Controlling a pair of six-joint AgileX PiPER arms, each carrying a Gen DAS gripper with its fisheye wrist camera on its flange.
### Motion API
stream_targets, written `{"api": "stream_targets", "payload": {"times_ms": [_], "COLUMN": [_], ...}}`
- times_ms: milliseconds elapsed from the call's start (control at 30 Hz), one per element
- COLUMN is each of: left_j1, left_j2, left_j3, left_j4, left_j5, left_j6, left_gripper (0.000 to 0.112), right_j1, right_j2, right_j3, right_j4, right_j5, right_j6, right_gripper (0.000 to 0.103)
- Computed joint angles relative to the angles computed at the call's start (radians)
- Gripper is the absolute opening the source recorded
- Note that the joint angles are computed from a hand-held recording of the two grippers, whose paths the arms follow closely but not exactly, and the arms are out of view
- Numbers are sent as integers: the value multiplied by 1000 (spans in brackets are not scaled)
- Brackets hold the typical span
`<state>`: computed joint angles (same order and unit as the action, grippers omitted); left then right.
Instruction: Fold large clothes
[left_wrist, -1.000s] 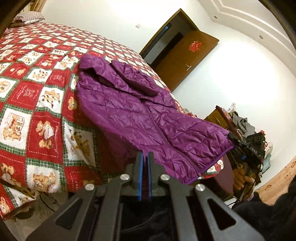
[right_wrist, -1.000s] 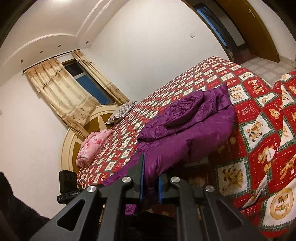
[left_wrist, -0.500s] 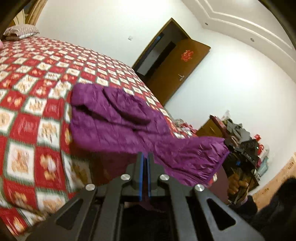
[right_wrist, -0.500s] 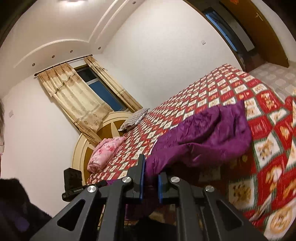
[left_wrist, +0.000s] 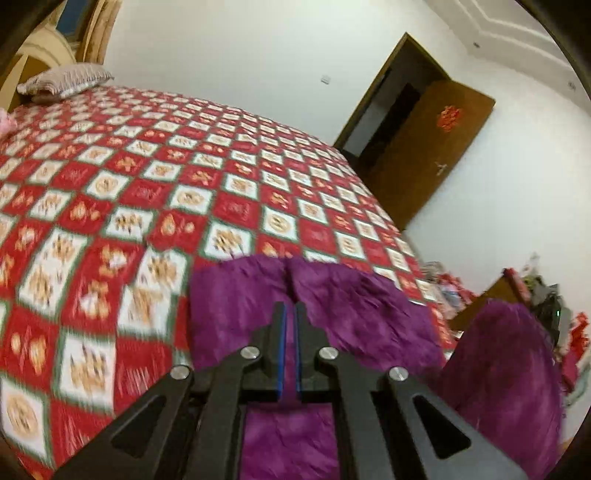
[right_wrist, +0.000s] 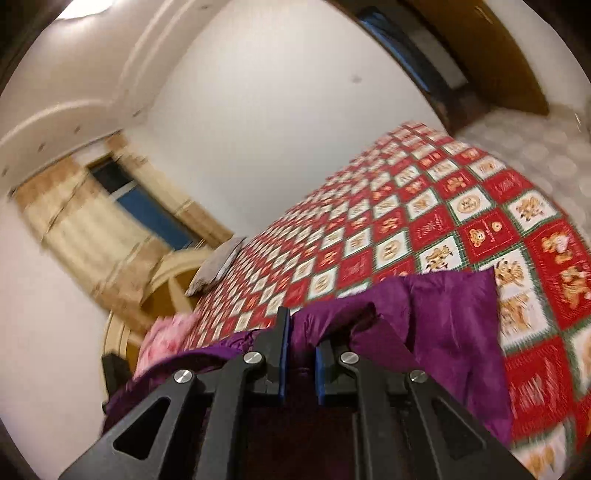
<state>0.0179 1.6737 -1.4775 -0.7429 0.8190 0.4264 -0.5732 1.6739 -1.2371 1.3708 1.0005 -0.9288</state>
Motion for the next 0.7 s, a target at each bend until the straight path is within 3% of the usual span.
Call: {"api": "stream_targets", "payload": {"times_ms": [100,167,233,333,467,500,567,600,700], "left_j1": [-4,-7,-16,-64,-140,-158,-204,-225,-296], "left_j2": [63,93,98,105,159,174,202,205,215], "left_j3": [-106,-169,-180,-173,-203,-212,-223,-215,-183], "left_j4": [112,186,257,409,532,545,565,564,586], "left_j5": [-10,-5,-57,-154,-167,-162,-158,-163,-192], "left_j6": [-85,-151,-204,-293,-355,-362,-386,-389,-409], "left_gripper": [7,28,74,88,94,94,94,94,94], "right_j1": [85,133,168,212,214,196,153,120,53], "right_j2": [168,281,370,479,553,559,560,562,471], "right_j3": [-173,-292,-387,-474,-519,-529,-526,-522,-442], "right_j4": [-50,-134,-245,-406,-357,-304,-168,-69,61], "right_j5": [-152,-243,-307,-368,-320,-262,-145,-56,43], "right_j6": [104,194,283,406,369,346,284,246,183], "right_gripper": [11,11,11,14,19,30,64,99,102]}}
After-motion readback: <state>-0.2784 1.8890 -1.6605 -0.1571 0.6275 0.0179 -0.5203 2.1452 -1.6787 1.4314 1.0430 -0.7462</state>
